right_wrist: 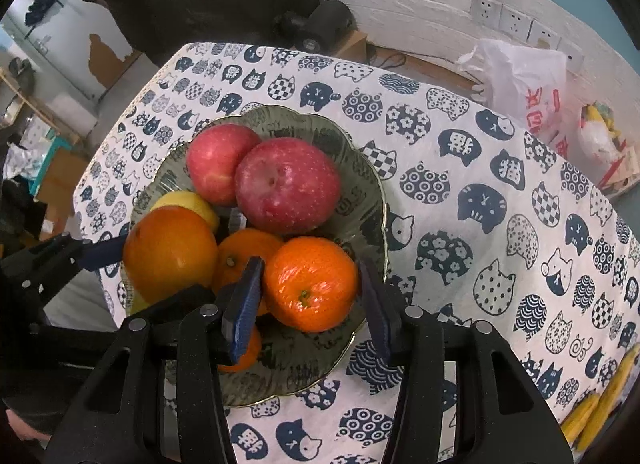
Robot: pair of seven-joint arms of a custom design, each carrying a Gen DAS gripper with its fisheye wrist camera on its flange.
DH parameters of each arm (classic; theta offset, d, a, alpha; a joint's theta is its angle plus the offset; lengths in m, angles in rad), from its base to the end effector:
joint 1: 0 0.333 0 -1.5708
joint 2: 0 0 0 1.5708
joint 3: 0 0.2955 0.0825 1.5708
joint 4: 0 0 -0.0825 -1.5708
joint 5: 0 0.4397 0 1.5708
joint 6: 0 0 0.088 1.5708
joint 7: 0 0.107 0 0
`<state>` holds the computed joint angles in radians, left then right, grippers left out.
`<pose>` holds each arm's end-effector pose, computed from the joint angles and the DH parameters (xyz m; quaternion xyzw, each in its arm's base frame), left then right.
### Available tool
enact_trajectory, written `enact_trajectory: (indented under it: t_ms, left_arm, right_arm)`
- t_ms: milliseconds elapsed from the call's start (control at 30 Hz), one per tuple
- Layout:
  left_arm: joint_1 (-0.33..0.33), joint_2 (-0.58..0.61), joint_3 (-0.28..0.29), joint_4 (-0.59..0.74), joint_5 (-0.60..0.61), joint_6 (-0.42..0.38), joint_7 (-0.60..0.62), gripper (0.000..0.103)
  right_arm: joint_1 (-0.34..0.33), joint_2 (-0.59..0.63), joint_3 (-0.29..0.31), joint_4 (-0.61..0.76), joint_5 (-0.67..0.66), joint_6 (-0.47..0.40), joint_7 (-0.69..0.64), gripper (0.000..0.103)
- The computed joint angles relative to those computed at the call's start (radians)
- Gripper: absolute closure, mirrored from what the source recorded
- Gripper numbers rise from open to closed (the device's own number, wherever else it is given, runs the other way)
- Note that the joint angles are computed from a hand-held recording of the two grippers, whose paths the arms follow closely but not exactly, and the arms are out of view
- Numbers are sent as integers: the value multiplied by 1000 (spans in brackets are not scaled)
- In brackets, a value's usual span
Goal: Organize fruits
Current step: 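Open both tools over the plate and withdraw them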
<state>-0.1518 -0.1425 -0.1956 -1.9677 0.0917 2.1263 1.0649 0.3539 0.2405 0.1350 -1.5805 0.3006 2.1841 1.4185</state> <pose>0.5663 -0.2052 0.5289 -0.7387 0.6552 -0.1191 0.1043 0.6320 0.3392 0.5060 -0.8368 0.4948 0.0199 0.2334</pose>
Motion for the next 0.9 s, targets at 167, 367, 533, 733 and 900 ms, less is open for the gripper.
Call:
enact_trajectory:
  t_ms: [167, 367, 533, 733, 900]
  left_arm:
    - [0, -3, 1, -3, -11, 7, -5, 26]
    - [-2, -1, -4, 10, 8, -3, -21, 25]
    - [-5, -14, -5, 10, 8, 15, -32, 22]
    - [-19, -12, -16, 31, 15, 31, -17, 20]
    - [-37, 2, -25, 57, 9, 32, 11, 20]
  right_arm:
    - [-4, -9, 2, -4, 20, 7, -13, 54]
    - [1, -34, -5, -21, -15, 18, 1, 46]
    - [-3, -71, -13, -47, -35, 34, 11, 43]
    - [-13, -127, -25, -96, -63, 60, 22, 41]
    - [-23, -180, -34, -142, -73, 76, 25, 41]
